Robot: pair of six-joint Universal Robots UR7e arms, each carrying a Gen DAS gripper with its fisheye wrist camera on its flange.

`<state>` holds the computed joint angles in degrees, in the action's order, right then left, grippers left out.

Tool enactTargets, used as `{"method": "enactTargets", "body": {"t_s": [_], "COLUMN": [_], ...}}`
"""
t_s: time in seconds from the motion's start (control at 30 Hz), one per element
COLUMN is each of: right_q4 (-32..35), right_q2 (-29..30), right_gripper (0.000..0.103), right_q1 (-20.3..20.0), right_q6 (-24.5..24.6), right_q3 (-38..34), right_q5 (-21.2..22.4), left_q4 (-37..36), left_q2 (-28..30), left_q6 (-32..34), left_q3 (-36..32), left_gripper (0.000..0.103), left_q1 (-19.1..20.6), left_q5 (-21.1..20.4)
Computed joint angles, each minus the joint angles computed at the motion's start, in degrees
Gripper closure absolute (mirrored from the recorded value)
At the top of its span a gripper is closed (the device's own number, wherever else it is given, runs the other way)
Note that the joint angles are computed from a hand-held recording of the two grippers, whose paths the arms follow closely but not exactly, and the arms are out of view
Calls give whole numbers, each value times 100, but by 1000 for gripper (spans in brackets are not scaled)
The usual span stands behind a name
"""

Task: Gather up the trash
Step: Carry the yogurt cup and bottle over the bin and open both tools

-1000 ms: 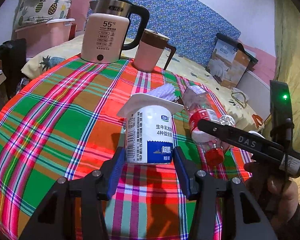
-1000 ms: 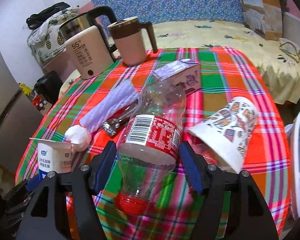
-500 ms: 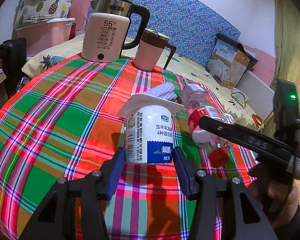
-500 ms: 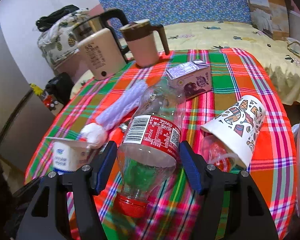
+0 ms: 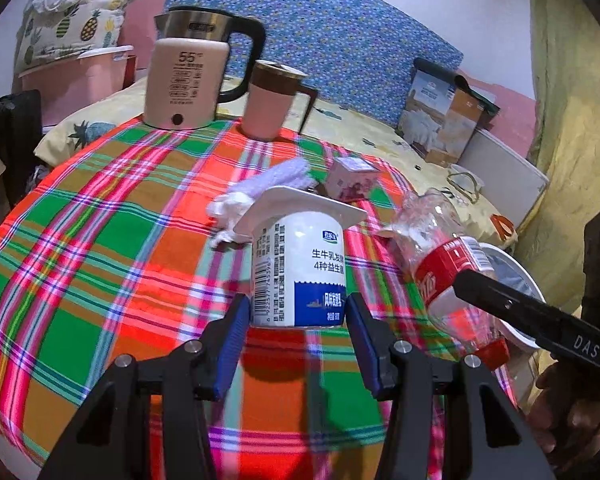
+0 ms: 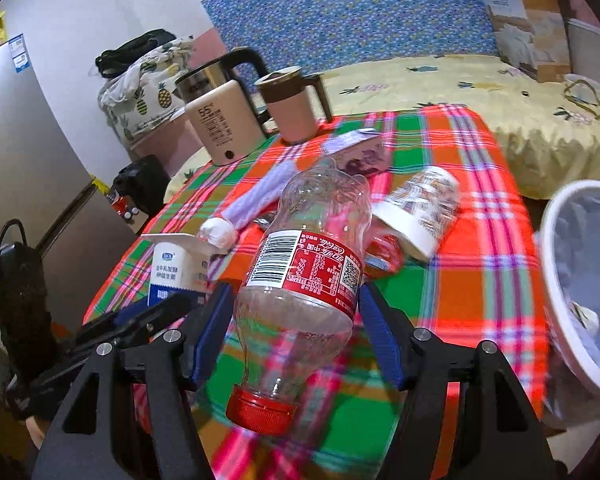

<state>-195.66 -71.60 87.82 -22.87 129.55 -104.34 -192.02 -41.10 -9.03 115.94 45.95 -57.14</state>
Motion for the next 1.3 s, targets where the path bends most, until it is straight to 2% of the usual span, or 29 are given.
{"method": "enactTargets", "body": {"t_s": [0.37,0.63,0.87,1.3], "right_q4": [-359,-634,-777,-792], "right_q2": [-743,-1228,-1592,-1887], "right_gripper": [37,37,37,37], "right_q1": [-365,-776,-1092,-1539], "right_q6": [97,238,312,394], "right_q3": [562,864,991,979], "right_q5": [-46,-30,-29,-4], "left_q4": [277,546,822,1390], "left_q2": [260,565,922,1638], "left_q6": [37,154,343,706], "left_q3": [-188,-519,-975,-2000], "left_gripper": [51,51,51,51], "left_q1": [-394,-609,-758,-961], "left_q5": [-338,-626,-892,-1345]}}
